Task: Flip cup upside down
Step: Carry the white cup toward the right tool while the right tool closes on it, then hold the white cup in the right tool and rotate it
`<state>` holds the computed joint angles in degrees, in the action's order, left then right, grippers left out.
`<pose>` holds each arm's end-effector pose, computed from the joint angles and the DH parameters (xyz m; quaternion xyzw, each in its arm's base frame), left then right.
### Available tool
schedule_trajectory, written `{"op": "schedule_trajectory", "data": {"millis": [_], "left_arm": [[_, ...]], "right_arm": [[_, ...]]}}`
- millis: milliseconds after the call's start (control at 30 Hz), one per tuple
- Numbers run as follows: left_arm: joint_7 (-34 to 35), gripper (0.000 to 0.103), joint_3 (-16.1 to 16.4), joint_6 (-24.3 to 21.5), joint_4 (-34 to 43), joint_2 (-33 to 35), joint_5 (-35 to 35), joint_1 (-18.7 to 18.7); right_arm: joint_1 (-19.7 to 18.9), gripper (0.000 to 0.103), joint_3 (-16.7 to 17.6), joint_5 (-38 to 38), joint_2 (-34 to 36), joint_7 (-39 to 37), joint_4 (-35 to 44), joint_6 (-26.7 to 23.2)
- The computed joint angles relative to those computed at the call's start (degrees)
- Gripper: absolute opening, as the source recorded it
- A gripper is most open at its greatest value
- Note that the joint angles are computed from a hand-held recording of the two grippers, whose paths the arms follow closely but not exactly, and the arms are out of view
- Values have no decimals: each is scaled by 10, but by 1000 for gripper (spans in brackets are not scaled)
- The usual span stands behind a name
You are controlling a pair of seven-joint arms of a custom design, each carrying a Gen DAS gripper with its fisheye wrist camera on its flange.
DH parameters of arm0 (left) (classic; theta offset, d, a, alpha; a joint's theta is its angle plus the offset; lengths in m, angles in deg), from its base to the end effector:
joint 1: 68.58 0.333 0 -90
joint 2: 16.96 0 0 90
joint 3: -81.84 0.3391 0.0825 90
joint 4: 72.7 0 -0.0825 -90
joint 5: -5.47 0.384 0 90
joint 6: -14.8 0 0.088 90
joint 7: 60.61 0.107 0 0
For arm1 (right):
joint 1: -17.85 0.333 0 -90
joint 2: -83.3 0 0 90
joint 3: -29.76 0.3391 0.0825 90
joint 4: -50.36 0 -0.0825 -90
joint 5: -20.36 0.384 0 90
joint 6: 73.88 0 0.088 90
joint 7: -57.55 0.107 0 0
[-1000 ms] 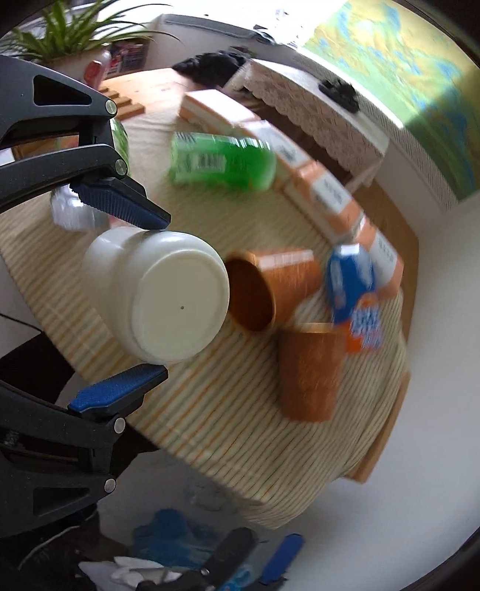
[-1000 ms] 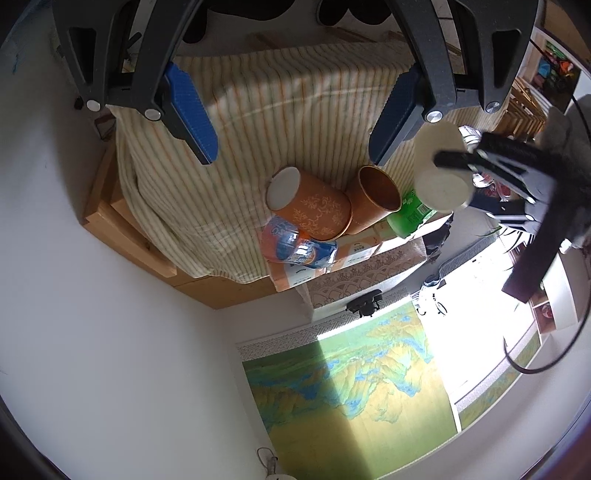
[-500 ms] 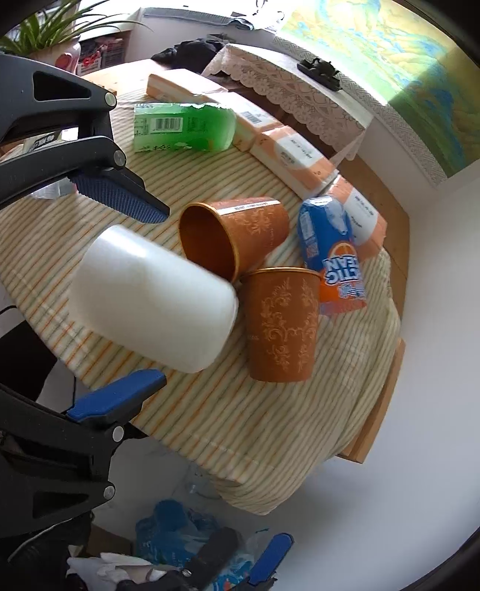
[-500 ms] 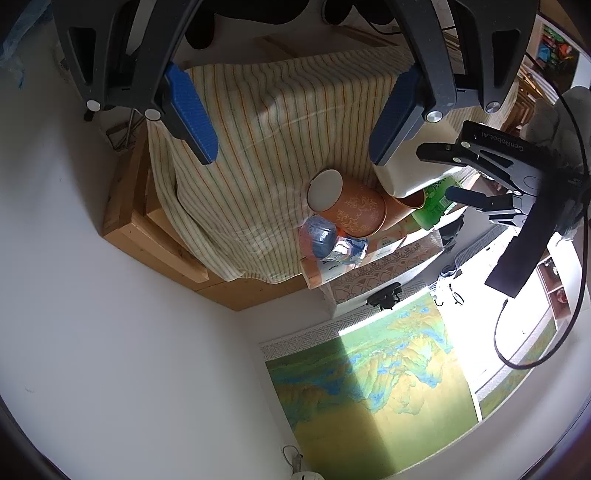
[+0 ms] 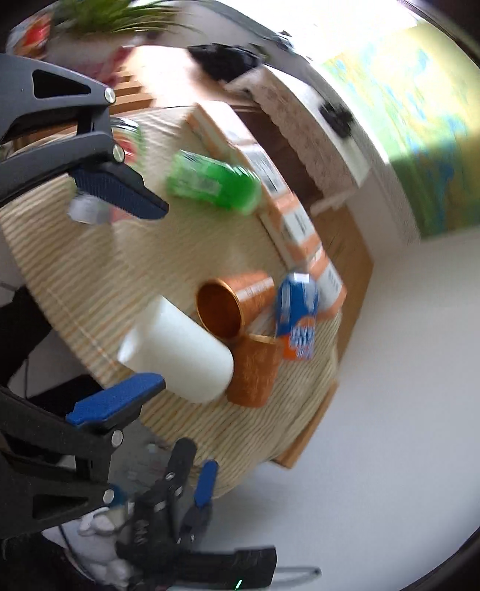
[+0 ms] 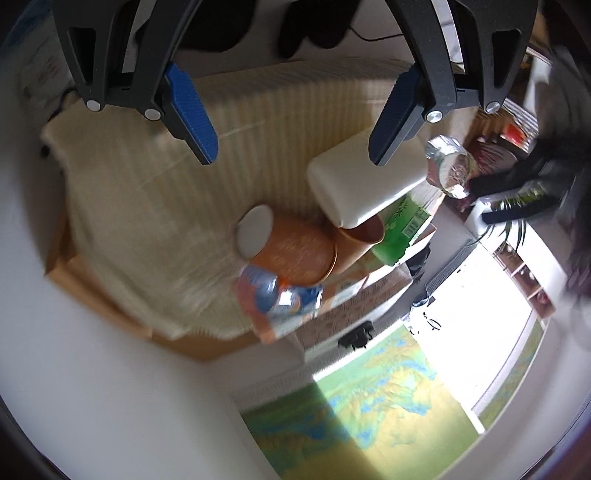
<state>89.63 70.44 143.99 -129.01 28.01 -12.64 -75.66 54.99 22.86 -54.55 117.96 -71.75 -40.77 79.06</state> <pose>0.7919 -0.2031 0.4763 -0.2023 0.9267 -0.2843 0.1396 0.6117 0.4080 0.3350 -0.3338 0.8247 -0.2060 0.4074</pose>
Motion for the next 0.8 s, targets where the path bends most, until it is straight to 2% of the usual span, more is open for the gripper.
{"op": "schedule_trajectory", "data": {"millis": [100, 200, 300, 367, 433, 533, 633, 800], "left_arm": [[0, 94, -14, 46, -60, -25, -55, 43], [1, 94, -16, 94, -115, -45, -94, 71], [16, 94, -23, 154, -171, -66, -138, 96], [18, 96, -25, 157, -183, -69, -157, 109], [32, 97, -27, 162, -194, -73, -170, 120], [52, 97, -29, 198, -216, -79, -187, 125], [53, 97, -25, 193, -214, -71, -188, 128], [77, 97, -35, 202, -221, -64, -204, 137]], "right_arm": [[-18, 81, 3, 21, 24, 7, 32, 43], [-24, 81, 4, 68, 43, -22, 62, 50], [-33, 81, 2, 119, 64, -31, 88, 79], [-35, 81, 0, 154, 76, -35, 102, 91], [-35, 81, 2, 193, 87, -52, 118, 80], [-38, 81, 11, 249, 101, -99, 142, 63], [-33, 81, 2, 287, 114, -103, 158, 73], [-46, 81, 16, 366, 141, -145, 201, 64]]}}
